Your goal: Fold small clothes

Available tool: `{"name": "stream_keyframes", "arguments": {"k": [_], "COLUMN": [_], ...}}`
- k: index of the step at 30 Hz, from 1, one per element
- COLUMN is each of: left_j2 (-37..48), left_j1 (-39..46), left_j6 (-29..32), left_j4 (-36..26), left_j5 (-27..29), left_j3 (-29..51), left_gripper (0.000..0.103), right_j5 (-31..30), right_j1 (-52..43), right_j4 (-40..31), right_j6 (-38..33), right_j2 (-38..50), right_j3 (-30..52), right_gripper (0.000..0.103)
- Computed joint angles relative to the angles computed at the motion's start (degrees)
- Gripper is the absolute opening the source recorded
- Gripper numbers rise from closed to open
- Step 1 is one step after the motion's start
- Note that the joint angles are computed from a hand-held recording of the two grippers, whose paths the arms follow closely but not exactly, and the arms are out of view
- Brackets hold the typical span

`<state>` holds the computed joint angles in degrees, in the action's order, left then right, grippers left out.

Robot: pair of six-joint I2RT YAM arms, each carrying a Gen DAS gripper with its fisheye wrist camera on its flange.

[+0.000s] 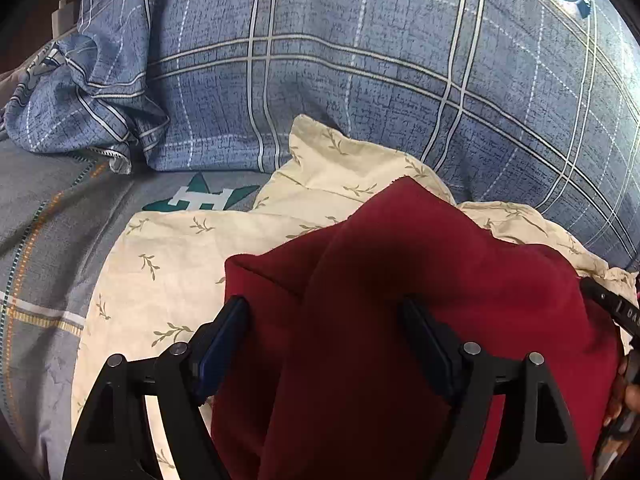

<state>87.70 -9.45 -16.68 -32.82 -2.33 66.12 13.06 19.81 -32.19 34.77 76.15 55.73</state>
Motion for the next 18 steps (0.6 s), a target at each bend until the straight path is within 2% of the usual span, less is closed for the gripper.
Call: {"name": "stream_keyframes", "arguments": {"k": [2, 4, 6, 8, 11, 13, 14, 17, 18], "left_j2": [-1.0, -4.1, -8.6, -14.3, -22.3, -26.9, -28.7, -34.0, -35.4], "left_j1": [-0.2, 0.2, 1.3, 2.6, 4.9, 6.5, 6.8, 7.2, 7.6], "left_j6": [0.6, 1.1, 2.0, 3.2, 4.5, 5.2, 5.3, 5.4, 5.5], "left_j4": [-0.8, -2.3, -3.7, -5.0, -8.0, -10.6, -11.7, -15.6, -17.1], "left_j5": [-0.4, -0.3, 1.0, 2.8, 4.7, 6.6, 6.8, 6.7, 6.9], "left_j3": [-0.4, -1.7, -3.7, -6.7, -10.5, -12.8, -13.6, -16.0, -16.3], "left_gripper": [0.08, 0.076, 0.076, 0.077, 0.078, 0.078, 0.078, 0.078, 0.078], "right_j5": [-1.0, -1.0, 0.3, 5.1, 14.9, 20.2, 21.8, 22.5, 23.9], "right_j1": [-0.7, -0.4, 1.9, 9.1, 25.0, 36.8, 40.1, 47.8, 49.9], "right_j4": [0.0, -2.9, -7.8, -15.5, -26.8, -33.5, -34.4, -35.6, -35.9], "right_j6": [0.8, 1.5, 2.3, 5.0, 15.0, 25.3, 29.1, 37.0, 38.9], "right_j2": [-4.9, -10.6, -18.4, -25.1, -30.8, -31.2, -30.2, -28.5, -27.6], "right_j3": [-1.7, -2.7, -3.7, -3.4, -3.4, -4.0, -4.6, -7.4, -7.6], "right_gripper": [0.051, 0.051, 0.056, 0.061, 0.061, 0.061, 0.061, 0.054, 0.041]}}
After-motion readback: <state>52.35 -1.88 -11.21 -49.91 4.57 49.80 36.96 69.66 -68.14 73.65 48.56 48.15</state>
